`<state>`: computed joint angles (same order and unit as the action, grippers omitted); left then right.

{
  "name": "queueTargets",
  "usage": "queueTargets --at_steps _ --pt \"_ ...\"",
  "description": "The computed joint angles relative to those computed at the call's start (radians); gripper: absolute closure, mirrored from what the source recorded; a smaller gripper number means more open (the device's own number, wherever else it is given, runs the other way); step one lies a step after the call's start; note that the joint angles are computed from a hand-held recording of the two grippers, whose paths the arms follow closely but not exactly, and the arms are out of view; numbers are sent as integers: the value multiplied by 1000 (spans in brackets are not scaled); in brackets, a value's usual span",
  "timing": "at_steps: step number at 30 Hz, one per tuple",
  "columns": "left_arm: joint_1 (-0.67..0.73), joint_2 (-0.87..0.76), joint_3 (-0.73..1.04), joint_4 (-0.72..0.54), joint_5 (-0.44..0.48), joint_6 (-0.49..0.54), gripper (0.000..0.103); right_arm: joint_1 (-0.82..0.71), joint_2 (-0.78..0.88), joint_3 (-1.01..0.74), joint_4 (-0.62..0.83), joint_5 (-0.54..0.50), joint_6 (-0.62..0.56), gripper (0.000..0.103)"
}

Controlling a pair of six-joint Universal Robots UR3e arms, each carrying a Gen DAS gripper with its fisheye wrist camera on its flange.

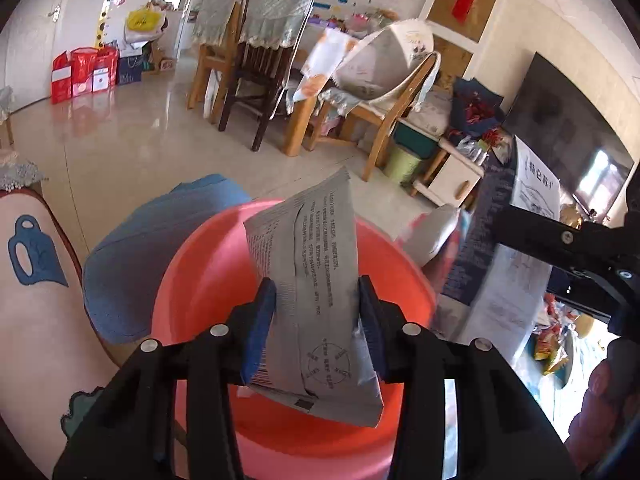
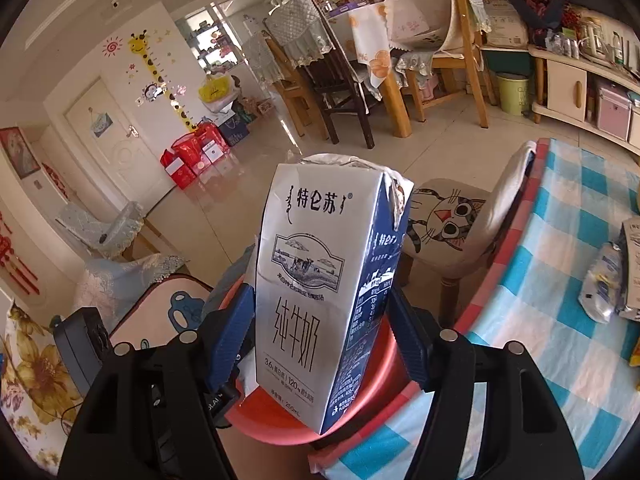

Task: Collect trash
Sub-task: 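Open right tool over the pink bucket while left tool drops the bag in, then grasp a white milk carton with left tool while right tool grasps white barcode bag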

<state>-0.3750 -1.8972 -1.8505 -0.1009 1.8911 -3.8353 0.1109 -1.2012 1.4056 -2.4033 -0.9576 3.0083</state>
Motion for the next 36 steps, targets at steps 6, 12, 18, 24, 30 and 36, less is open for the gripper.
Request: queueTargets --at_steps 6,12,18,24,30,36 --pt "47 -22 -74 105 -31 81 38 46 112 -42 -81 -74 -11 19" --pt "13 55 -96 34 27 95 28 -46 -47 109 -48 -36 -15 19" --pt "-164 33 -80 128 265 148 14 -256 -392 469 -150 -19 -203 10" --pt "-298 -24 106 6 304 104 14 -616 -694 645 86 96 -496 10" --pt "-418 -196 493 -188 376 206 14 -990 -776 683 283 317 -724 9" --pt "-459 -346 811 -365 332 231 14 -1079 -589 524 254 300 -700 9"
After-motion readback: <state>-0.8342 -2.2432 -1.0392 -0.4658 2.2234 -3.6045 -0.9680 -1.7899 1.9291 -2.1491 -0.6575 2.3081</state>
